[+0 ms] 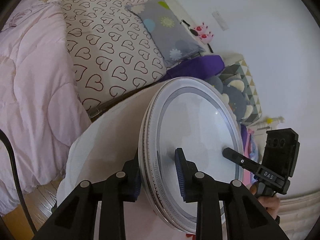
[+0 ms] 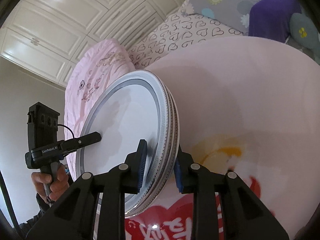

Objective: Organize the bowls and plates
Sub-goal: 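Lift the grey-rimmed plate stack with both tools and carry it aside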

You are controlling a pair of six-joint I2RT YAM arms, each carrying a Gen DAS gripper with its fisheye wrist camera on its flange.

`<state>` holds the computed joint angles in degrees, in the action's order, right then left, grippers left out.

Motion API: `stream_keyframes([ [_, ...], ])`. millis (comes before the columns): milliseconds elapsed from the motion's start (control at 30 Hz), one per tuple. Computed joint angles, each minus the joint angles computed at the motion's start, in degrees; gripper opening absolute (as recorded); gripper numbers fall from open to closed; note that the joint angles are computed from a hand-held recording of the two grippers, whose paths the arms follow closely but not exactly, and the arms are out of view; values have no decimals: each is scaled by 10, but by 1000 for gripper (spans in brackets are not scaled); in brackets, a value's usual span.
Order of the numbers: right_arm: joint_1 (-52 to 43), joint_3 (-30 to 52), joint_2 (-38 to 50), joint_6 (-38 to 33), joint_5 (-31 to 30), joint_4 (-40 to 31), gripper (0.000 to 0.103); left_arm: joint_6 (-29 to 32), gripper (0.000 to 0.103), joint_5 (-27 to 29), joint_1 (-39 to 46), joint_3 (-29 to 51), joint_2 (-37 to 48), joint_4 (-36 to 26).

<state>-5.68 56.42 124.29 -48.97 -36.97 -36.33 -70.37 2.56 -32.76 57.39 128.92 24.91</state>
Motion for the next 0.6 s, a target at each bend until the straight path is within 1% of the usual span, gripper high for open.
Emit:
stream_keyframes([
  [100,-4,-29,-20,-3,8,8,25,-11,24,-9,-16,-30,-19,9],
  [233,-27,-78,-59,-38,21,3,25,-25,24,-23,-37,-76,-54,19],
  [433,-85,-121,-84,-99,38,-18,25,-50,24,-65,-93,-117,-105,1],
  [600,-138,-151,-94,-147,55,-27,25,-73,24,-86,-139,-136,-135,-19],
])
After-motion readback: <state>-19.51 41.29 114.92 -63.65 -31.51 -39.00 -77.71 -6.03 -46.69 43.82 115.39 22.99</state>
